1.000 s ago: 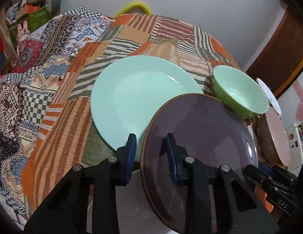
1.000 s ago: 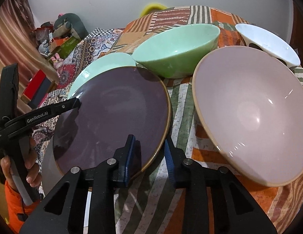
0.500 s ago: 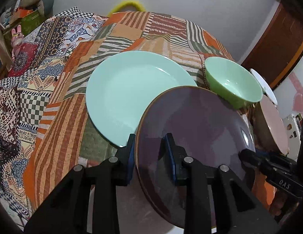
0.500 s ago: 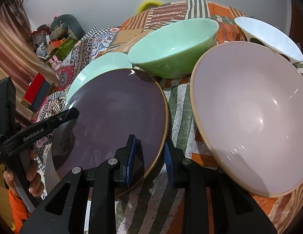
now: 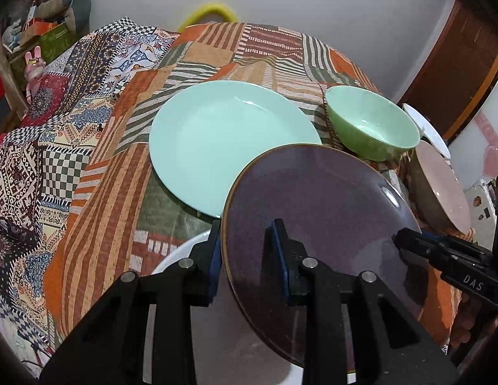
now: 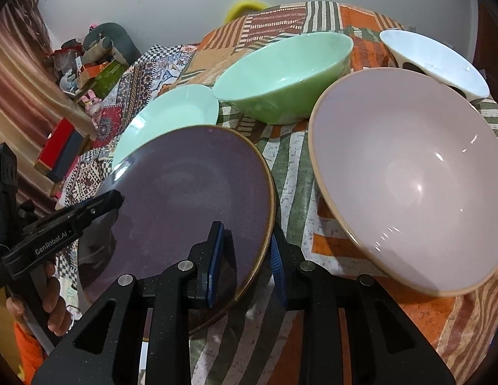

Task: Organize plates and bowls
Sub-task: 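Lift the dark purple plate and carry it toward the pink bowl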

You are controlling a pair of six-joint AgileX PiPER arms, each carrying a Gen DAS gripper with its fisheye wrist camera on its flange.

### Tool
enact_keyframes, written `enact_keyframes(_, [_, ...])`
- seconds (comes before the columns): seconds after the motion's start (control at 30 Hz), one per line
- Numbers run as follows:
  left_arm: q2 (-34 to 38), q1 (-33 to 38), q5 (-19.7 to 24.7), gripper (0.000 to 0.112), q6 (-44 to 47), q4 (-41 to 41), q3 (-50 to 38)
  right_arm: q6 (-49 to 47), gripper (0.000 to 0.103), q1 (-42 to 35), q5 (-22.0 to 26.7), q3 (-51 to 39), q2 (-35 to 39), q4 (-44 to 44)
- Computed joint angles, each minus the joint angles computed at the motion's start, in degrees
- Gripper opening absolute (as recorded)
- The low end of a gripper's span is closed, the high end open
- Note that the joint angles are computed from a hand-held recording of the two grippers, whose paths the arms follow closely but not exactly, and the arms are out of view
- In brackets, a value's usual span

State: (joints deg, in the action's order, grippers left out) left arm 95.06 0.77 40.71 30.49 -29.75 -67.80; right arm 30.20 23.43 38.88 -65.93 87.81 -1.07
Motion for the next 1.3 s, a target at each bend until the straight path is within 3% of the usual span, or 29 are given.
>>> enact_keyframes(0.27, [-5.4,-0.6,-0.6,0.029,-0.6,0.4,3.1,1.9,0.025,0.9,-0.1,0.9,-2.6,-1.7])
enact_keyframes(0.7, [-16.4,-1.4,3.3,0.029,-1.6,-0.1,6.1,9.1,0.025,4.2,0.9,3.6,-10.6,-8.0])
enact_keyframes(1.3, [-30.5,-11.6,7.2,0.029,-12.5,7.1,10.1,20.8,0.025,9.3,6.0,9.4,-23.7,-18.3])
